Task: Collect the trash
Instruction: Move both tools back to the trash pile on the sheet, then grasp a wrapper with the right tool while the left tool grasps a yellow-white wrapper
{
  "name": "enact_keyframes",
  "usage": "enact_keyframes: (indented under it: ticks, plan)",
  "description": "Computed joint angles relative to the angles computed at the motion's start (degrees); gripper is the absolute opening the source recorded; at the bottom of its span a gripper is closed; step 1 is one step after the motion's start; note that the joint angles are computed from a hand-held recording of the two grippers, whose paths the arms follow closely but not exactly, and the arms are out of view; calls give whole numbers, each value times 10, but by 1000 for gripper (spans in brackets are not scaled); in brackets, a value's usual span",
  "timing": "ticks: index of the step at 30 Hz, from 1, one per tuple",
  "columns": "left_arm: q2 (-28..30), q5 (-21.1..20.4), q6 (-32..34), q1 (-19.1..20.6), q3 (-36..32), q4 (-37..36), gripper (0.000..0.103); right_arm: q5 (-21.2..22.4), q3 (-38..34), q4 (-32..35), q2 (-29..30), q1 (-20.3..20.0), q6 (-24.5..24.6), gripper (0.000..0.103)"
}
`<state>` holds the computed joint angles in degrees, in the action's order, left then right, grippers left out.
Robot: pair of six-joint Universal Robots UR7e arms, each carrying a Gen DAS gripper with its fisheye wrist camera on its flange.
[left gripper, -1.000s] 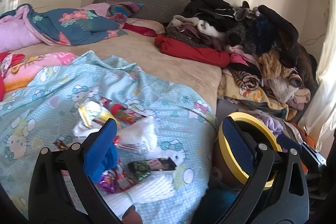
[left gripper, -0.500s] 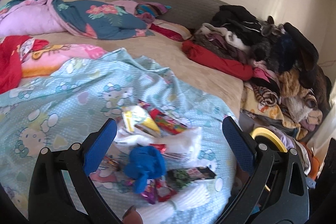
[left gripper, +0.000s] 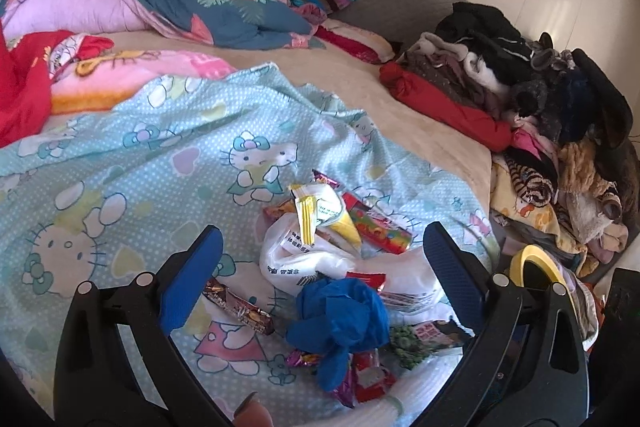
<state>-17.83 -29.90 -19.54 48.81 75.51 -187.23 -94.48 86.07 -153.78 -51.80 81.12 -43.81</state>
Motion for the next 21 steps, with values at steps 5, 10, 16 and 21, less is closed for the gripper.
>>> enact_keyframes:
  ticks: [5,10,16,21]
  plan:
    - [5,-20,-7,17,-20,29,82,-5,-31,55,19,-1,38,67]
    - [9,-33,-3,30,-49,61,73,5,-45,90,26,-5,56,43]
    - [12,-47,-17,42,-73,102,56,22,-37,89,19,-6,45,19]
    - [16,-46,-24,42,-85,126,37,46,-23,69,5,-11,45,15]
